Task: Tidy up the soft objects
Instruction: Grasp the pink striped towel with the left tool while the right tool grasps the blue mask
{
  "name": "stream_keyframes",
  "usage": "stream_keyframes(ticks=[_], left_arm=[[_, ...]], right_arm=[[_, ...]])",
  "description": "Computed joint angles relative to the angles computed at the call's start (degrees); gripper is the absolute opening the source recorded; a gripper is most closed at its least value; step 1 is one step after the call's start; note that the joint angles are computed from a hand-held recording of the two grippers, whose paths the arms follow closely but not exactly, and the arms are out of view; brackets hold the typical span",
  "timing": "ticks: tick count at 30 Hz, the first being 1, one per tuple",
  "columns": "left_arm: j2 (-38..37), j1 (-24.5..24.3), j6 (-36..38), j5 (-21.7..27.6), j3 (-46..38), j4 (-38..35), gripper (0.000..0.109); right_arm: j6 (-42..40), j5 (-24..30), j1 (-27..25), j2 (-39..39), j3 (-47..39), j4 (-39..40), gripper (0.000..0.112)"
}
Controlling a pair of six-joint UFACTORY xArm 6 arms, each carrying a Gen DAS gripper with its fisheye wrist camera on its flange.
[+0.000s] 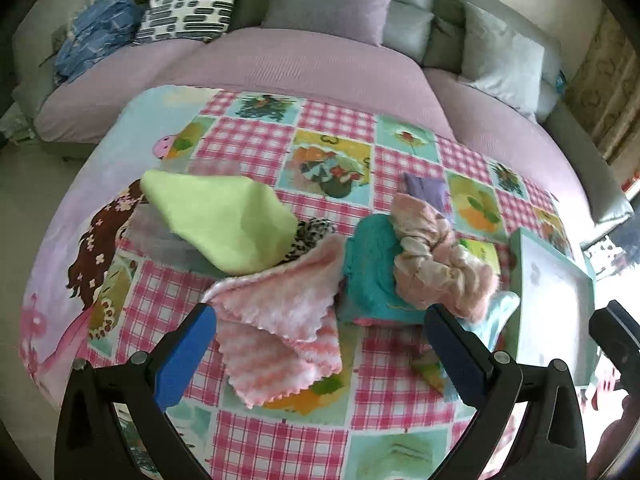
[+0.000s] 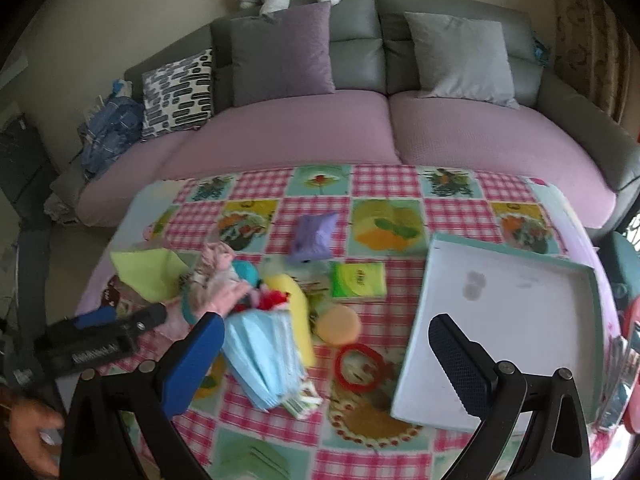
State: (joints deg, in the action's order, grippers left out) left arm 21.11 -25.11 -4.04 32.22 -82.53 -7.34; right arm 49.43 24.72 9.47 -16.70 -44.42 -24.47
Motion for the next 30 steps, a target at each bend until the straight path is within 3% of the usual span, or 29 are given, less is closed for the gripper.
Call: stream_keyframes(ticks=[6, 11, 17, 20, 30], left_arm=[[0.3, 0.2, -5.5, -3.0, 3.1, 2.1, 0.103], [0.1, 0.9, -9.8, -5.8, 5.1, 8.5, 0.103], [0.2, 2.0, -11.1, -7.2, 6.5, 10.6, 0.103], [1.1, 2.1, -8.4, -6.6, 6.1, 7.9, 0.103], [6.6, 1.6, -11.8, 0.3, 0.9, 12.3, 0.103]], right_arm=[[-0.3, -2.0, 0.9, 3.5, -1.3, 1.6, 0.103], [0.1, -4.3, 1.4, 5.9, -1.2, 0.8, 0.103], [-2.7, -4.9, 2.7, 8.8, -2.1, 3.2, 0.103], [-4.5, -5.3, 3.3, 10.1, -2.3, 5.3, 0.103], [-8.2, -3.6, 4.6, 15.8, -4.3, 9.9, 0.103]])
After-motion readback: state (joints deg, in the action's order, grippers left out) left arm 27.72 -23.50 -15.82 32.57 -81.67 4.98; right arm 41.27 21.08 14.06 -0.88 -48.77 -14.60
